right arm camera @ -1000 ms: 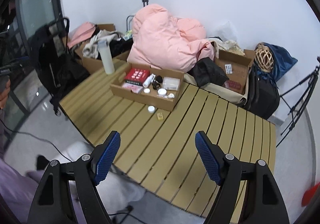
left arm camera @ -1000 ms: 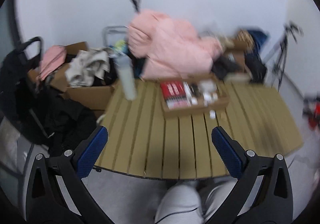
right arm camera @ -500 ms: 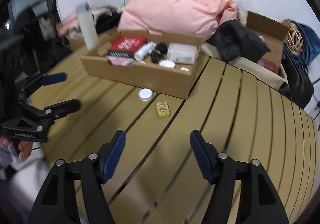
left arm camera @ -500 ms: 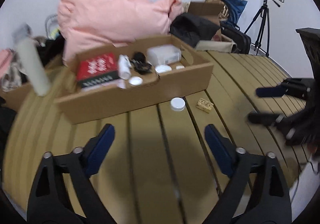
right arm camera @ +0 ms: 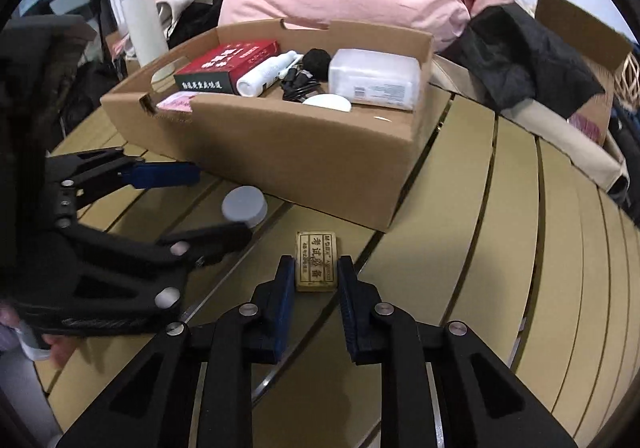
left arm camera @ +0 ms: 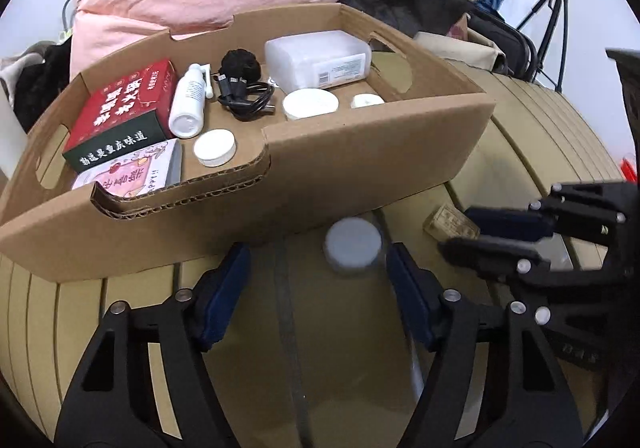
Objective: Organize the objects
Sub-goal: 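Grasp the round white lid with the left gripper while the right gripper grasps the gold box, then lower the white lid and gold box into the tray and open both grippers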
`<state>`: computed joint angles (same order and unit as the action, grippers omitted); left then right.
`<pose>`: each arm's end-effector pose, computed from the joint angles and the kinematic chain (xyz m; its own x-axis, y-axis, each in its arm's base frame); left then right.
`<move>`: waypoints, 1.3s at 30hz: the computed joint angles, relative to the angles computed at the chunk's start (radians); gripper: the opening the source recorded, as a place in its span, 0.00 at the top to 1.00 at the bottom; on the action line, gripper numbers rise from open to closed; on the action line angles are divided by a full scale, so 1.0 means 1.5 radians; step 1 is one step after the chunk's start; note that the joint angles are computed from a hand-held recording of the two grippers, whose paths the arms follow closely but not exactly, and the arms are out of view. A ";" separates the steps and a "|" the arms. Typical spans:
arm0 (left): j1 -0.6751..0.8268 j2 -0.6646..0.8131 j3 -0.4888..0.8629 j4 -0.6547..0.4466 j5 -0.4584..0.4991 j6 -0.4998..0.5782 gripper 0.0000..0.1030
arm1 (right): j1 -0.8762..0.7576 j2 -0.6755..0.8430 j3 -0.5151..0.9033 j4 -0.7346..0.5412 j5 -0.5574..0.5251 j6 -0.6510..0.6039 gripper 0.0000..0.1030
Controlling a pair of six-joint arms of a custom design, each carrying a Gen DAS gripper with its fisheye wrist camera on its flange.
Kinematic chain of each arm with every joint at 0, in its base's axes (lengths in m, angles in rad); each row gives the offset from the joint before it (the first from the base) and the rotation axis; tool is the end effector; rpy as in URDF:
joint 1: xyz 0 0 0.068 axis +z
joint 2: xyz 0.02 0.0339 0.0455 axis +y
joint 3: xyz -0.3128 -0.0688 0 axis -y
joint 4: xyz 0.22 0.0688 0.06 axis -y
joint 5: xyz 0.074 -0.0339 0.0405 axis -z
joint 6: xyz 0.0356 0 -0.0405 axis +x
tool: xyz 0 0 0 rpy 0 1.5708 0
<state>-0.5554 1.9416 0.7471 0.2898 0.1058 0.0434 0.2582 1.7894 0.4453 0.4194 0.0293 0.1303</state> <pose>0.2849 -0.1812 0.1365 -0.6423 0.4493 -0.6209 0.6082 0.7918 -0.0561 0.2533 0.0658 0.1305 -0.7964 -0.0760 -0.6000 -0.1359 0.9892 0.0550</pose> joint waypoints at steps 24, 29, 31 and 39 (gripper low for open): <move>0.188 -0.439 -0.078 -0.305 0.213 -0.004 0.76 | 0.168 -0.422 -0.031 -0.351 0.134 0.161 0.77; 0.386 -0.563 0.029 -0.531 0.377 0.074 0.76 | 0.327 -0.565 0.078 -0.582 0.236 0.273 0.77; 0.412 -0.542 0.110 -0.621 0.393 0.084 0.76 | 0.349 -0.584 0.142 -0.645 0.255 0.301 0.77; 0.435 -0.331 0.526 -0.899 0.401 0.091 0.76 | 0.140 -0.499 0.476 -0.840 0.064 0.137 0.77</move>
